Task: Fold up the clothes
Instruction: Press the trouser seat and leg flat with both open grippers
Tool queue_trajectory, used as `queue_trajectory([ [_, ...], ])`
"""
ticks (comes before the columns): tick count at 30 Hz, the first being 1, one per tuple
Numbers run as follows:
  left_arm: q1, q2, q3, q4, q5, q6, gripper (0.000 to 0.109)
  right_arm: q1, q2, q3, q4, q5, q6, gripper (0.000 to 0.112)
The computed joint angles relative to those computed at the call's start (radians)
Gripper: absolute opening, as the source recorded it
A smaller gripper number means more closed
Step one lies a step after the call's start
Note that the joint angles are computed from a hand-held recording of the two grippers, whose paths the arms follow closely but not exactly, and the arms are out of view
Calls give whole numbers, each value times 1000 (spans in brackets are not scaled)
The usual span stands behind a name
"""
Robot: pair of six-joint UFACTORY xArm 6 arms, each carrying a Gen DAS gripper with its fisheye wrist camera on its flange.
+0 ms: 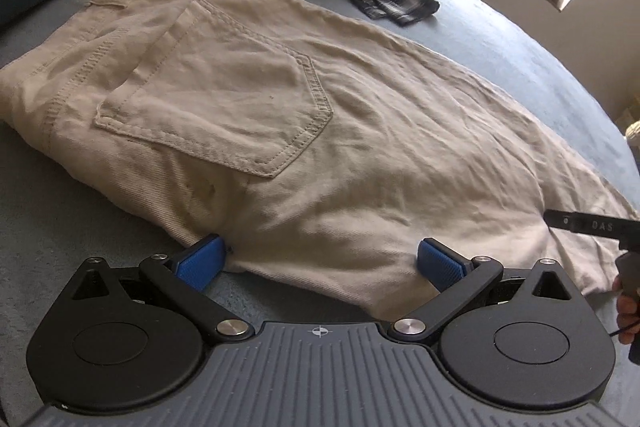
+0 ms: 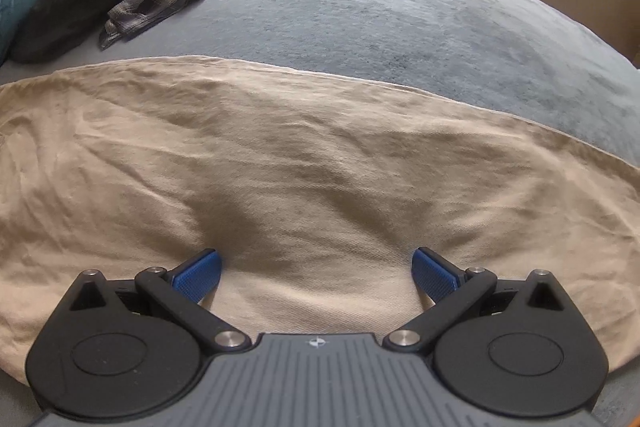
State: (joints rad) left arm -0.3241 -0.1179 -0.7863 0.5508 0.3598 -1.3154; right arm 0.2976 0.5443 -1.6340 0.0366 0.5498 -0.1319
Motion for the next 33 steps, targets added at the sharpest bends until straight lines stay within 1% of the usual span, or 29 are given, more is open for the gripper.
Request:
queue_trajectory([
  [3,-8,-30,13,4,14,-18,103,1,3,-6,-11,7,15,103],
  [6,-22,-54,8,94,34,-90,103,0,-6,15,0,-14,6,103],
  [9,-48,-70,-16,224,68,-155,103,0,-14,32,5,-32,3,103],
  [12,-64,-55,-52,317,100,-177,103,0,-15,35,7,-34,0,103],
  [15,-58,-29,-70,338,108,-191,103,0,-15,35,13,-38,-7,103],
  [20,-40,-1,-70,320,98,-188,102,0,-18,45,12,-51,-4,103],
  [23,-31,5,-76,361,84,-200,102,2,-13,35,-1,-41,7,103],
  [28,4,24,-98,506,68,-289,102,5,-1,2,-26,-1,33,103],
  [30,28,47,-98,491,50,-281,102,5,1,-3,-35,6,43,103],
  [33,42,81,-98,463,44,-229,102,7,3,-6,-51,14,61,103],
])
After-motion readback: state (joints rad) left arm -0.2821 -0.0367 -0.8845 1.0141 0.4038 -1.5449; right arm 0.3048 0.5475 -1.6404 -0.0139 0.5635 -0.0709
